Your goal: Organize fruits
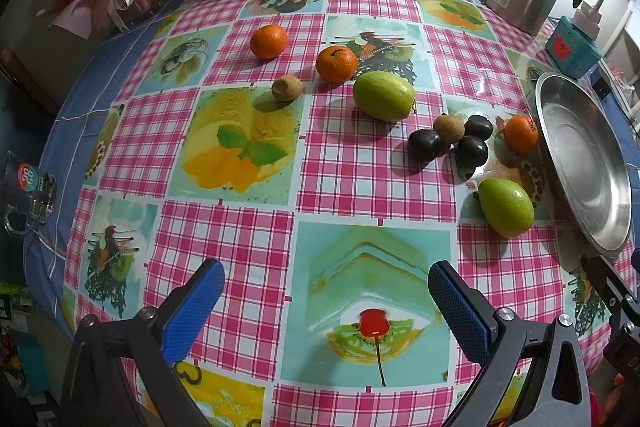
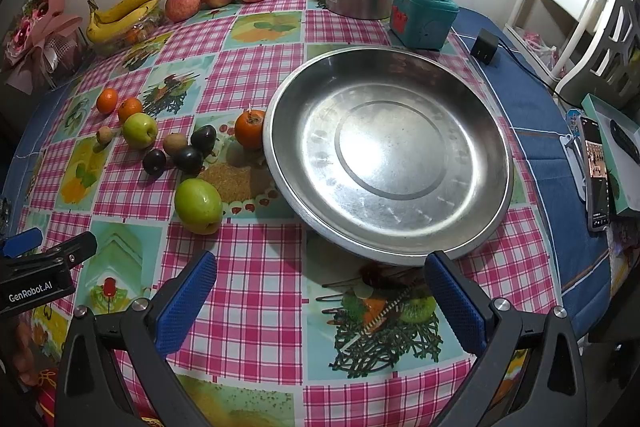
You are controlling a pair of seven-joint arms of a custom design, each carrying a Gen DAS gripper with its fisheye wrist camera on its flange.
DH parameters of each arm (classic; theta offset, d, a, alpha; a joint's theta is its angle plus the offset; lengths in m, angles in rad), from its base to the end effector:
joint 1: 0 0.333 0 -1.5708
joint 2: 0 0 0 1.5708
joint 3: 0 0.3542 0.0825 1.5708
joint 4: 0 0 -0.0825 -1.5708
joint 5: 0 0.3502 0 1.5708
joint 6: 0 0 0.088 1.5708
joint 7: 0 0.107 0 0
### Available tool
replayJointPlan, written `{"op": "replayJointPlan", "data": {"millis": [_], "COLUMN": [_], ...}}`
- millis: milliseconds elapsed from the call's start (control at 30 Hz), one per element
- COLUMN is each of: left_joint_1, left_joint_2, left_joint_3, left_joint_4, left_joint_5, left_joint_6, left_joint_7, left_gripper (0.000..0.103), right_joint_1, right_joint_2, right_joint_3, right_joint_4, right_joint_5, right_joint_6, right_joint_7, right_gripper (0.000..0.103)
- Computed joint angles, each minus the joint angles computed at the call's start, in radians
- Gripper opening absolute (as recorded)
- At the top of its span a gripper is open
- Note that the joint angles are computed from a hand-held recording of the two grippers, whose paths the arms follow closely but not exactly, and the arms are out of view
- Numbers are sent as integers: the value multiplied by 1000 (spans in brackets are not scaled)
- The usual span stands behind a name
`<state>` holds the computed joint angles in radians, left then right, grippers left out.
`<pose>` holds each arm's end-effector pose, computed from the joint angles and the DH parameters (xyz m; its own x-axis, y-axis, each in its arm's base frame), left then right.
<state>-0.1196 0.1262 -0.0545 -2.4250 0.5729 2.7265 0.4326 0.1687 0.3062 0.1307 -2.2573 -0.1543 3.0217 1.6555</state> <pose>0.4794 -0.1047 0.3359 0.4473 -0.8936 -0.0364 -0.8554 -0.4155 -0.3093 0.5437 0.1759 0.3420 0.3396 -0.9405 0.0077 -0.8407 -0.3072 -0.4460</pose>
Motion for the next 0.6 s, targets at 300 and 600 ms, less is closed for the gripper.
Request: {"op": "replayJointPlan", "data": {"millis": [300,600], "left_joint_1": [-1,-1], "left_joint_2": [2,2], "left_joint_3": [0,1], "left_joint_4": [1,1], "left_joint_5": [-8,-8], "left_joint_6": [-2,-1], "left_joint_7": [1,1], "left_gripper": [103,103], "right_joint_1": [-2,-4], "right_joint_2": [1,0], "right_joint_3": [2,7], "right_joint_4": [-1,-2], "right_joint_5": [0,6], "right_joint_6": [1,-2], "right_joint_7": [1,-6], "right_gripper": [103,103]}}
